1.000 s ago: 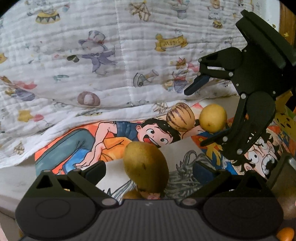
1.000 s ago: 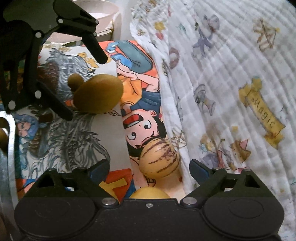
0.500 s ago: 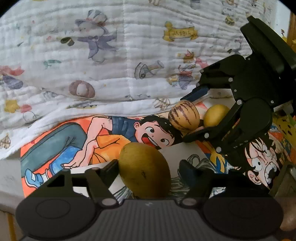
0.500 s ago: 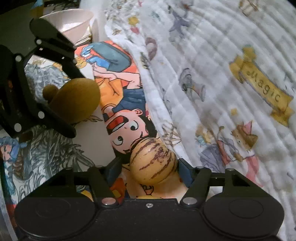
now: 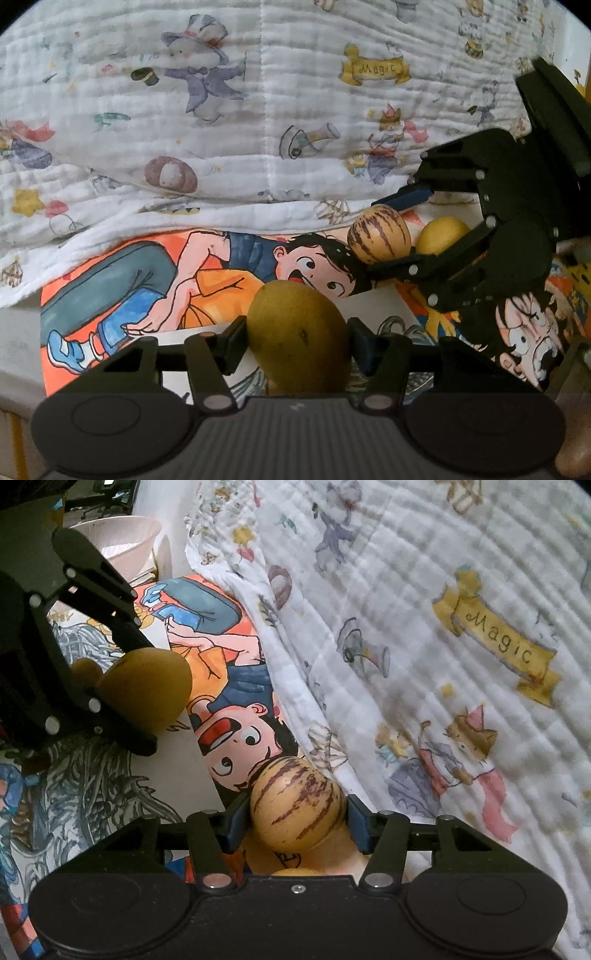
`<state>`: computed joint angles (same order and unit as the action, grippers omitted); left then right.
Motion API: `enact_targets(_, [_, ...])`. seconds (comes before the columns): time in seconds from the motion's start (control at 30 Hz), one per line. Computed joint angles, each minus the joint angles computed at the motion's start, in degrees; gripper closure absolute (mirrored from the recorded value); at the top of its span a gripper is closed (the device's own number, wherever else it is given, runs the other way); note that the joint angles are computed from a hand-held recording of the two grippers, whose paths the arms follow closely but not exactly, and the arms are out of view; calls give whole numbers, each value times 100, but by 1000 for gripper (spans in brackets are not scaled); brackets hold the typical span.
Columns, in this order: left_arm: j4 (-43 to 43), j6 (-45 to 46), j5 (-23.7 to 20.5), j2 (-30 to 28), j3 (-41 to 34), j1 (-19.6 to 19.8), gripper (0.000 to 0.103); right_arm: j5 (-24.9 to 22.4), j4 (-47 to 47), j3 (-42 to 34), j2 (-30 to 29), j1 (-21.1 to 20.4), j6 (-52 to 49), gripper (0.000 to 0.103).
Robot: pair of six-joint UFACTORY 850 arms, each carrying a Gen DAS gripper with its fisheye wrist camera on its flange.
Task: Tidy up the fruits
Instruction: 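Grasp the brown pear with the left tool while the right tool grasps the striped pepino, then carry the pear and the pepino over the metal tray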
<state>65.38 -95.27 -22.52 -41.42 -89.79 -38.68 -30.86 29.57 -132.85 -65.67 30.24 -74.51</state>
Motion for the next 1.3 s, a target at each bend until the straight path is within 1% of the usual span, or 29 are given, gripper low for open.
enact_targets(0.17, [181, -271, -65, 21, -32, -43, 42, 577, 749, 796, 456, -29, -752, 47])
enact_targets(0.27, [273, -424, -131, 97, -8, -90, 42, 772, 1396, 1315, 815, -63, -1368, 47])
enact_targets(0.33, [299, -496, -187, 154, 5, -136, 42, 803, 1747, 1624, 1049, -93, -1671, 47])
enact_targets(0.57, [280, -574, -399, 345, 40, -381, 42, 864, 3244, 2949, 2051, -213, -3297, 47])
enact_targets(0.77, [265, -689, -482, 423, -8, -647, 42, 825, 4156, 4046, 2899, -359, -4317, 47])
enact_targets(0.9, [204, -666, -490, 414, -84, -813, 42, 789, 4439, 4672, 3396, -477, -4671, 47])
enact_targets(1.03, [196, -723, -432, 406, -97, -970, 42, 756, 4516, 5226, 3821, -593, -4780, 47])
enact_targets(1.3, [-91, -669, -359, 347, -93, -1215, 42, 638, 4393, 6118, 4359, -759, -4841, 47])
